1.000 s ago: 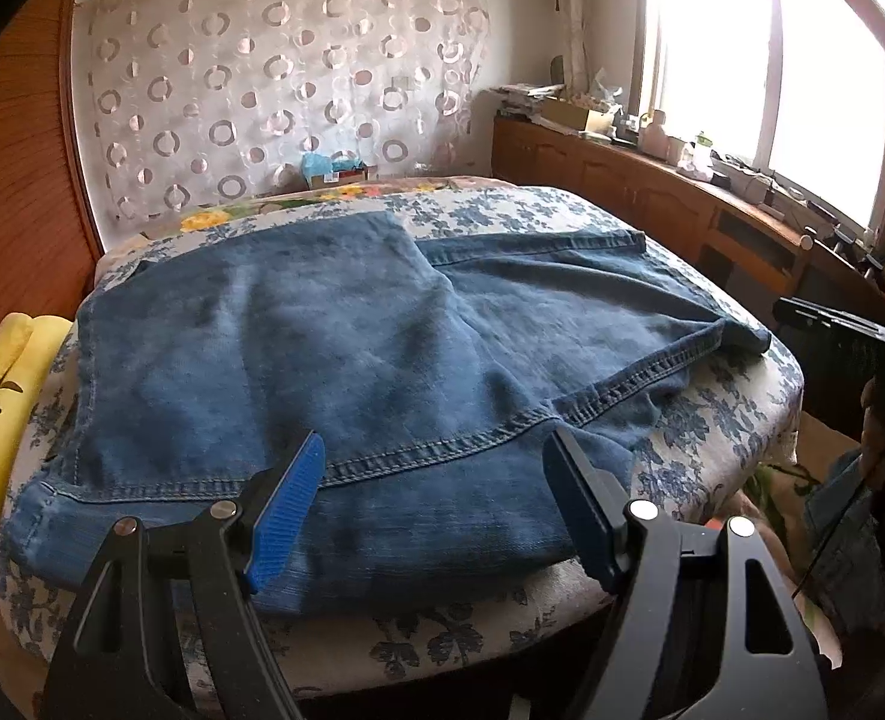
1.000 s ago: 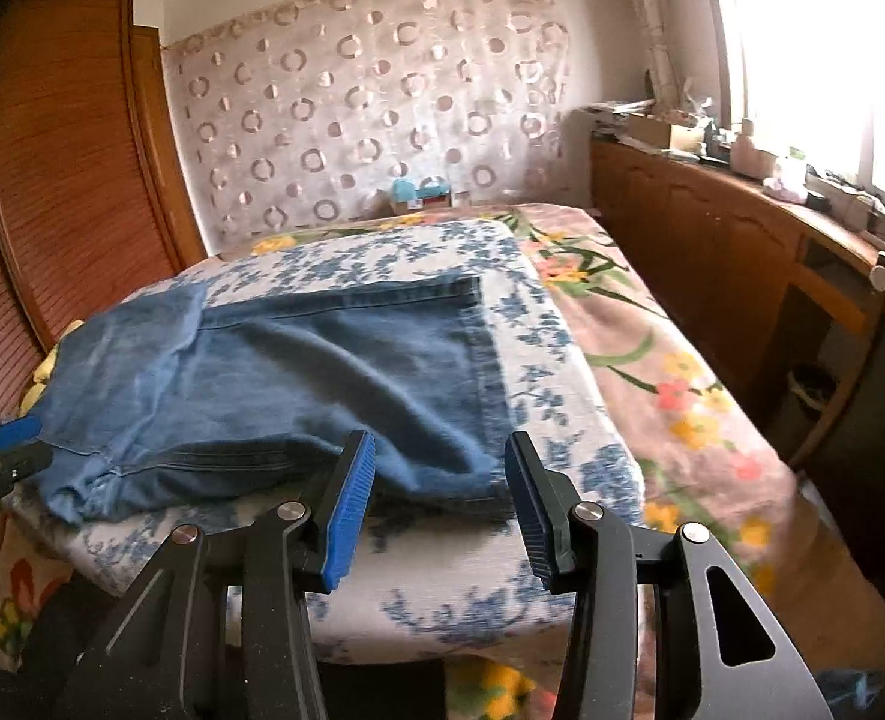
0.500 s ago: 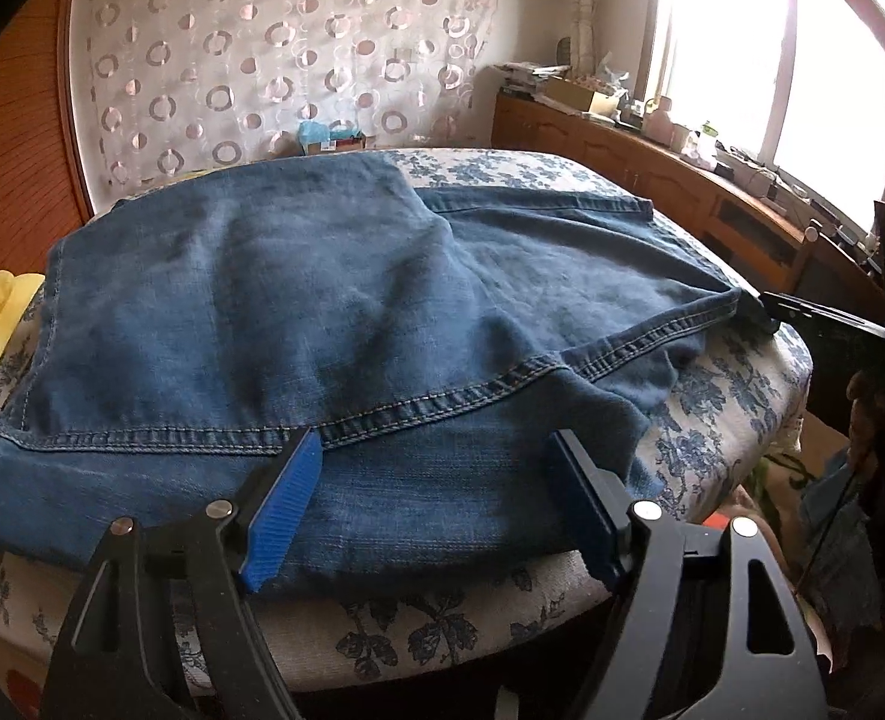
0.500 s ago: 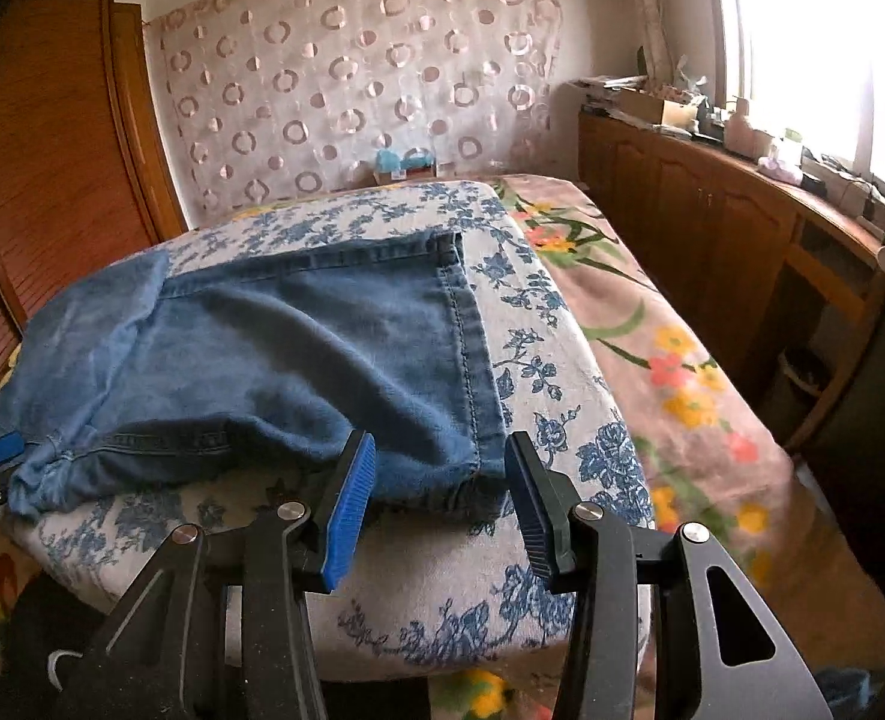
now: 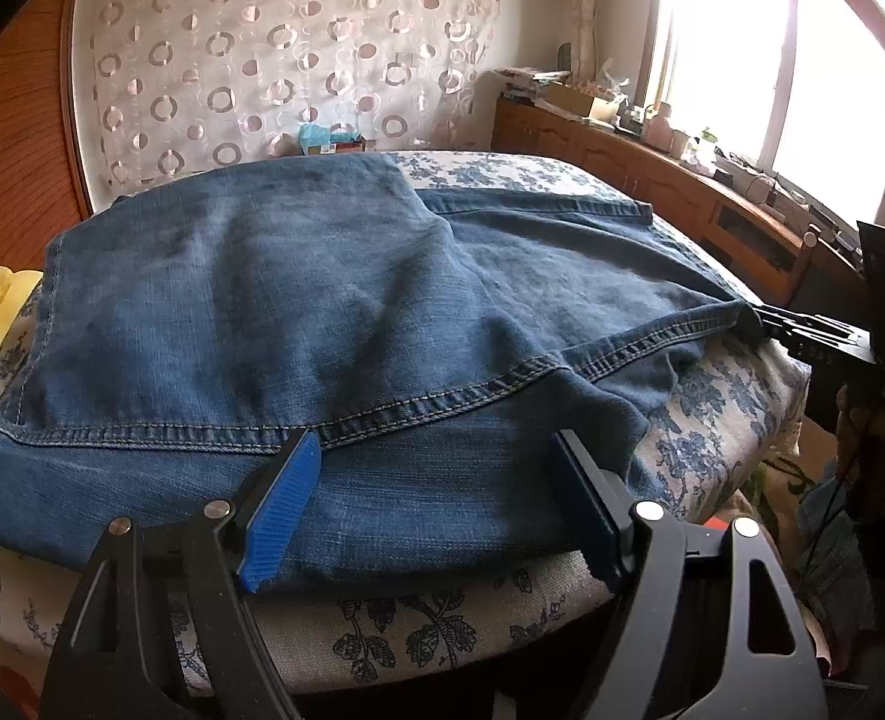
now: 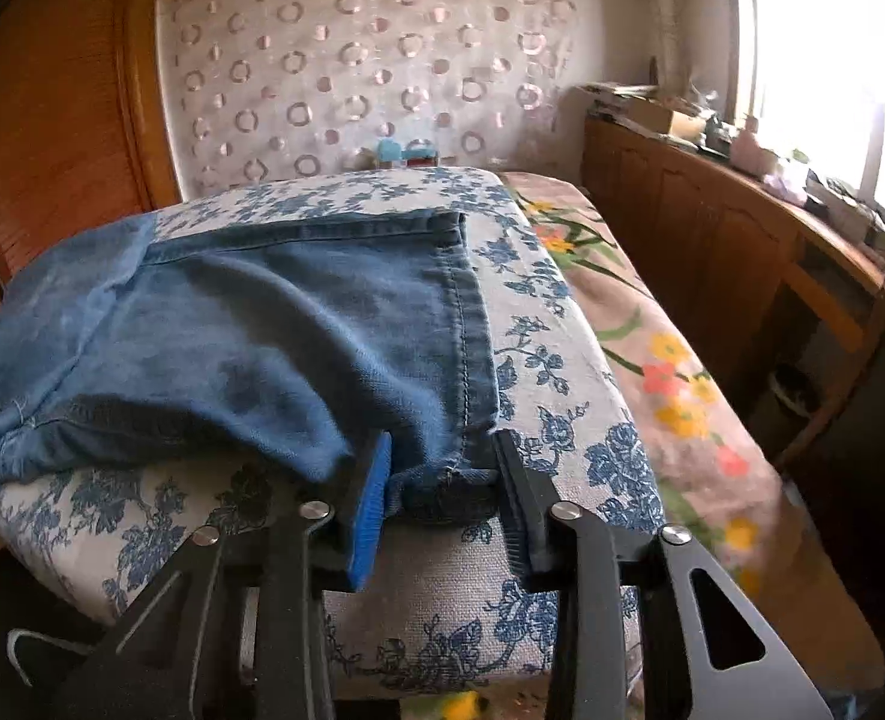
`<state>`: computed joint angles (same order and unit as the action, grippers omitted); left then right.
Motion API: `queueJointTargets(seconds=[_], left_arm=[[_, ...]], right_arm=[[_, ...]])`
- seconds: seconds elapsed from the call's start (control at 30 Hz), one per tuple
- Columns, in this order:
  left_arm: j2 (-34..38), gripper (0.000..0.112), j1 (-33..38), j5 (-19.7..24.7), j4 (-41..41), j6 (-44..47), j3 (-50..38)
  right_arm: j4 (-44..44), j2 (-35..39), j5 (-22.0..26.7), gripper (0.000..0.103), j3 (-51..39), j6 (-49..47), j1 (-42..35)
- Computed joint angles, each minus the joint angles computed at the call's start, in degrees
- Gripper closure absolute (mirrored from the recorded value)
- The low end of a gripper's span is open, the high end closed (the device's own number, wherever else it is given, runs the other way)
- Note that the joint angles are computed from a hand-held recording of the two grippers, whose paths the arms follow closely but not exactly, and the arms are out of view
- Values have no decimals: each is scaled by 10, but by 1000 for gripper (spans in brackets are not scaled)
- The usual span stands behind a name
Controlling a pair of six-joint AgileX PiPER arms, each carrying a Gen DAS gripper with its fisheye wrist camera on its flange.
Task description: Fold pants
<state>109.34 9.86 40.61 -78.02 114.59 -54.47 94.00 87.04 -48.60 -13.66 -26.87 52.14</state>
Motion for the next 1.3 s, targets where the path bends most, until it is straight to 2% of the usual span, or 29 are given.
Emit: queueJointTargets(seconds=[0.03, 0.07, 0.2, 0.33, 0.43, 0.53, 0.67, 0.97, 1.0, 1.1, 1.17, 1.23, 1.3], left_arm=[[-1, 34, -1, -1, 5, -4, -2], [-1, 34, -1, 0, 12, -10, -4], [-3, 34, 14, 33, 39, -51, -21], [-26, 34, 33, 48, 33, -52, -23], [-44, 34, 47, 60, 28, -46, -23], [-56, 34, 63, 75, 35, -54, -32], [-55, 34, 86, 94, 40, -62, -50], [-46, 34, 135, 119, 44, -77, -85], [-43, 34, 140, 122, 45, -79, -89], [-34, 34, 152, 129, 45, -83, -99], [-28, 34, 154, 127, 46, -84, -102], [-22, 34, 157, 129, 50, -87, -109], [-16, 34, 160, 128, 52, -90, -115]], right_arm=[[-16, -1, 6, 80, 5, 7, -6], [-31, -10, 16, 83, 10, 8, -13], [-67, -55, 34, 86, 22, 2, -38], [3, -148, -17, 86, -1, -123, 2], [39, -187, -54, 86, -51, -236, 22], [42, -195, -78, 86, -106, -317, 38], [22, -179, -71, 86, -173, -383, 44], [-28, -79, 28, 86, -330, -485, 18], [-31, -68, 46, 86, -345, -492, 16], [-69, -51, 142, 86, -350, -465, -26], [-82, -25, 172, 86, -361, -445, -45], [-76, -10, 204, 72, -365, -443, -64], [-52, 2, 232, 71, -375, -464, -83]])
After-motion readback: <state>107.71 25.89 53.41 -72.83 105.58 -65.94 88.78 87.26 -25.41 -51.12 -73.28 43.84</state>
